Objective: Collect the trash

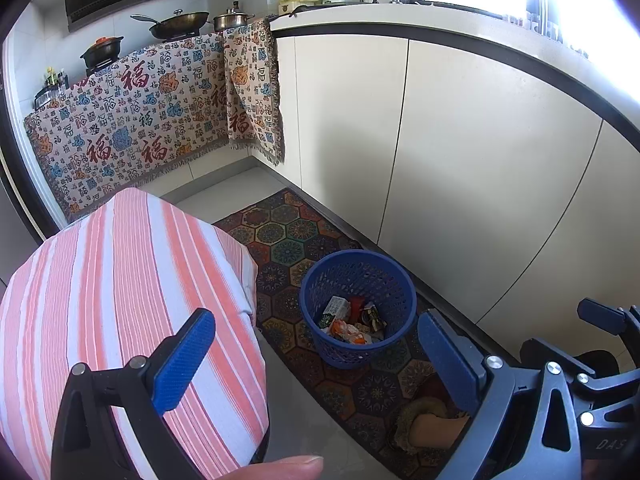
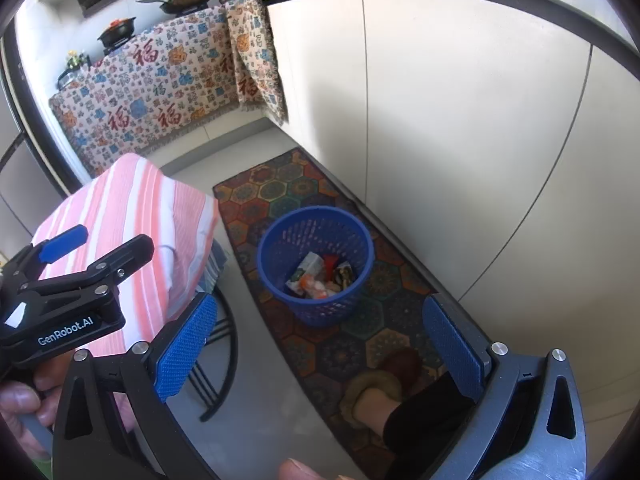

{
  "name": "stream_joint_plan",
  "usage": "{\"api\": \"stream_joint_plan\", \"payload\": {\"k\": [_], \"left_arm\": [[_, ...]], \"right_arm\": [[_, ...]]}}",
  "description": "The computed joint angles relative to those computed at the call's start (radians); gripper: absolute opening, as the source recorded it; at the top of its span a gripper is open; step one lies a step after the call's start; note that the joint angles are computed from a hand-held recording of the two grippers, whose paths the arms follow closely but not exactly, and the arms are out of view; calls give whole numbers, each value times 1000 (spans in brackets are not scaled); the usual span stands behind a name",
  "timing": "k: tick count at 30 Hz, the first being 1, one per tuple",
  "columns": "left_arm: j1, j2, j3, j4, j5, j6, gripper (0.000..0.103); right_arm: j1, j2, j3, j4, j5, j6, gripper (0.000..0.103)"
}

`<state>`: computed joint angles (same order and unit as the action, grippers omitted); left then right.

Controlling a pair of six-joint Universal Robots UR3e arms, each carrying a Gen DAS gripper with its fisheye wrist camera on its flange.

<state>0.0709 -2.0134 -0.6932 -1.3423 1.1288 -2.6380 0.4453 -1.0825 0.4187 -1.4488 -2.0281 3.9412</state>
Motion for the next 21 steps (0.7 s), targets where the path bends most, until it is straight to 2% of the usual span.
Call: {"api": "stream_joint_plan", "payload": {"k": [13,21], "left_arm": [[-4,-16,44,-33,-4,19,103],[-7,-10,34,-33,-9,33,103]], "right_arm": [[-12,-4,-5,6,10,-3,103],[-17,-39,60,-24,11,-4,103]]}}
